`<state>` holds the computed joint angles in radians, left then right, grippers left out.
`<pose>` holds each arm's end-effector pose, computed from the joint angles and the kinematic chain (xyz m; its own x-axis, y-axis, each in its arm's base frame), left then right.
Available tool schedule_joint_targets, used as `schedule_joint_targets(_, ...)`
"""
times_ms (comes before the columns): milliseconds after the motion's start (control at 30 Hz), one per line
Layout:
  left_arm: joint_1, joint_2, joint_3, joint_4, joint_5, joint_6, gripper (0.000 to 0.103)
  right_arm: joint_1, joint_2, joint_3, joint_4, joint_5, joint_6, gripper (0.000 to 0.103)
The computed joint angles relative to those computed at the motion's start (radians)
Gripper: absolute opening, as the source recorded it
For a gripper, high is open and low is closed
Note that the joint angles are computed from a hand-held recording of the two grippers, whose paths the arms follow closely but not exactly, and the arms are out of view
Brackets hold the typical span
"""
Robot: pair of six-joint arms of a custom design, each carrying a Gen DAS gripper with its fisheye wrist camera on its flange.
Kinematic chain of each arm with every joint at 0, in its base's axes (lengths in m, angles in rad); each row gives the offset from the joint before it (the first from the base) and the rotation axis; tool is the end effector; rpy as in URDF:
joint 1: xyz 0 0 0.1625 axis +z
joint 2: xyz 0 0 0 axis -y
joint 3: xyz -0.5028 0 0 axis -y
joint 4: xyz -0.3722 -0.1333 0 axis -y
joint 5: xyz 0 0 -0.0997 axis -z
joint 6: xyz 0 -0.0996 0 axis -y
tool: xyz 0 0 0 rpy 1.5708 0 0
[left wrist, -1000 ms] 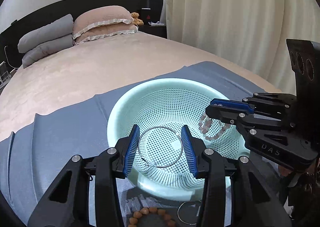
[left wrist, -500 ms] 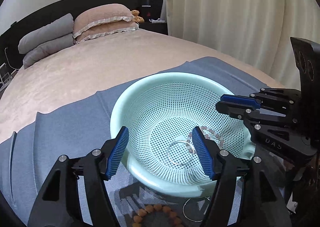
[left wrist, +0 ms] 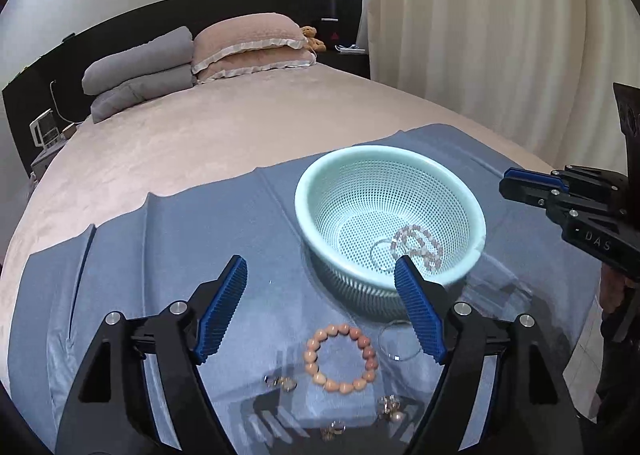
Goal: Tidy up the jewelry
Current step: 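Grasp a silver earring with the left tool while the right tool grasps another silver earring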
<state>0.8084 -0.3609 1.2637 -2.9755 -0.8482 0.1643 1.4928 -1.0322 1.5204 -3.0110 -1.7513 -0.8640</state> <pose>-0.4253 -0.7337 0.0303 -0.6529 0.3878 -0.6507 0.7220 0.5784 -0.3798 0.0586 -0.7311 0.4439 -0.6639 -0.2953 0.6871 -0.7078 0.5447 -0.4498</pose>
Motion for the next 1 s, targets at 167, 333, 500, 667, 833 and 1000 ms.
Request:
schedule_joint_targets(167,-0.015,-0.072,0.167,-0.03,0.013,-0.127,0.078,-0.001,-0.048,0.1,0.0,0.003,0.006,0.013)
schedule_joint_targets(333,-0.026,-0.092,0.262,-0.044,0.008,-0.184,0.08,-0.011,-0.075,0.17,0.045,0.004,-0.006,0.013)
schedule_joint_targets(500,-0.02,-0.082,0.312,-0.03,0.013,-0.194,0.08,-0.024,-0.075,0.203,0.124,-0.02,-0.059,0.013)
schedule_joint_targets(667,0.001,-0.072,0.322,-0.026,-0.012,-0.209,0.08,-0.039,-0.063,0.218,0.177,-0.029,-0.066,0.013)
schedule_joint_targets(833,0.023,-0.057,0.303,-0.018,-0.02,-0.196,0.08,-0.045,-0.042,0.216,0.204,-0.045,-0.073,0.018)
schedule_joint_targets(1000,0.046,-0.044,0.281,-0.023,-0.06,-0.167,0.072,-0.045,-0.015,0.202,0.199,-0.078,-0.076,0.018)
